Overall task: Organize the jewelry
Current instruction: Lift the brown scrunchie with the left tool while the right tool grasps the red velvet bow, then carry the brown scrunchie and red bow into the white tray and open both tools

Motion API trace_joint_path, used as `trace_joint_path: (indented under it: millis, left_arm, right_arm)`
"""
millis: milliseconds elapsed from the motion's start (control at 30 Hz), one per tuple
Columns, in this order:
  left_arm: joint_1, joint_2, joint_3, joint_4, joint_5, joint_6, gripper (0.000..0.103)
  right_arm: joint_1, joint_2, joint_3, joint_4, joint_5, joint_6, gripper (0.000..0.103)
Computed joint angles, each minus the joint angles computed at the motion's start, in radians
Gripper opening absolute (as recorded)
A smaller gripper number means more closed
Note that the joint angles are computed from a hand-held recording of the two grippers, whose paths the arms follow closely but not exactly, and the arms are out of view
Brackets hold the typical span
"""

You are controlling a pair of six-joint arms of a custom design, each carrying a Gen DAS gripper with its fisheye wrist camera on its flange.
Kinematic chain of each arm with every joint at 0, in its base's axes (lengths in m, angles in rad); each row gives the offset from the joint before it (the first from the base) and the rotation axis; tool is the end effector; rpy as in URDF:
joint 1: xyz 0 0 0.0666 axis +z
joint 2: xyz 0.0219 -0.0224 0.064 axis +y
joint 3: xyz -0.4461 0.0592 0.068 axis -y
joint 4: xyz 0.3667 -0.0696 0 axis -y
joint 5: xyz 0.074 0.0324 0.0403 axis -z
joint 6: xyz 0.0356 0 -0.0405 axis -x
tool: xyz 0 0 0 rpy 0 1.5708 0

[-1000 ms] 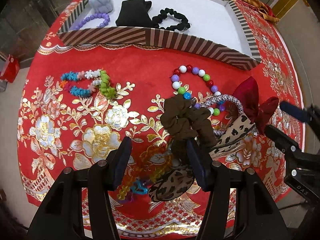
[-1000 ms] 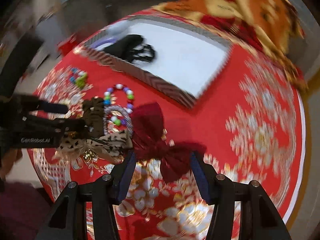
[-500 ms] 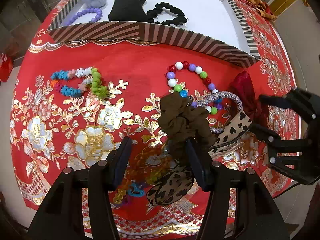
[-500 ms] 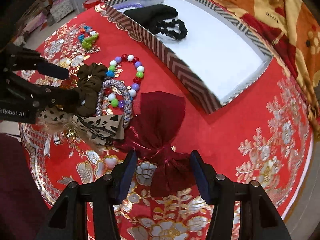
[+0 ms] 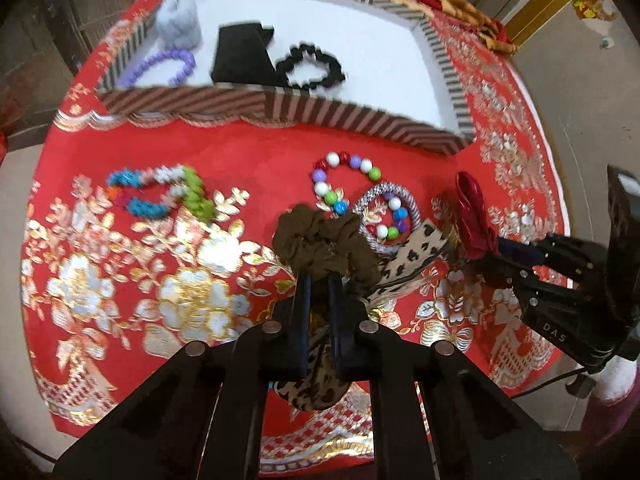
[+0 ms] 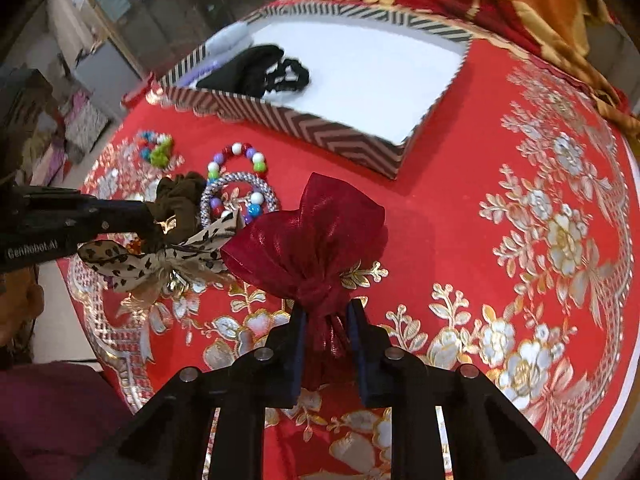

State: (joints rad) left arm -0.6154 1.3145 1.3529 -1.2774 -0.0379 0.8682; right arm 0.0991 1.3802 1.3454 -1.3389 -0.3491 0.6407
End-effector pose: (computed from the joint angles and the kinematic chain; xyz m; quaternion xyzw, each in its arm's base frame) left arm 0.3080 -0.2166 0.4898 -0.1274 0.9778 -0.0978 0.1344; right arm 0.3884 0.0505 0.4633 -0.3702 0.9076 0.1406 0.1396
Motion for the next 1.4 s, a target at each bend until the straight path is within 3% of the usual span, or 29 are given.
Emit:
trace_joint_path:
  millis: [300,400,433,533,667,833,867,900,1133,1400]
  left_arm:
    - [0.016,-0.040,0.088,-0.067,-0.064,-0.049,0.005]
    - [0.040,-0.039,0.078,-0.063,-0.003,-0.020,0.005]
    - [0.049,-0.040,0.061,-0.049,0.029,0.006,0.008]
    - [0.038,-0.038,0.026,-0.029,0.047,0.054,0.035]
    - [0.014,-0.005,0.006,0.009,0.046,0.075,0.044]
    - [0.009,0.044,-0.007,0.011,0.020,0.083,0.041]
    - [0.007,0.047,-0.008,0.012,0.012,0.079,0.021]
    - [0.006,0.054,-0.003,0.004,0.008,0.064,0.015]
    - [0.032,0.022,0.037,0.022,0.048,-0.010,0.011]
    - [0.073,-0.005,0.176,-0.047,0.016,-0.099,0.011]
  right_arm:
    - [-0.021,-0.044,0.040,-0.027,-0.060,-0.061,0.019]
    - [-0.012,-0.052,0.041,-0.025,-0.075,-0.083,0.019]
    - [-0.012,-0.058,0.037,-0.026,-0.075,-0.081,0.019]
    - [-0.007,-0.064,0.029,-0.028,-0.071,-0.082,0.019]
    - [-0.010,-0.067,0.017,-0.032,-0.065,-0.096,0.019]
    - [-0.023,-0.078,0.007,-0.036,-0.068,-0.107,0.019]
    - [-0.024,-0.080,0.006,-0.037,-0.069,-0.108,0.019]
    - [-0.026,-0.082,0.005,-0.038,-0.071,-0.109,0.019]
    - [-0.024,-0.085,0.010,-0.025,-0.100,-0.141,0.019]
    - [0.020,-0.070,0.084,0.006,-0.131,-0.209,0.019]
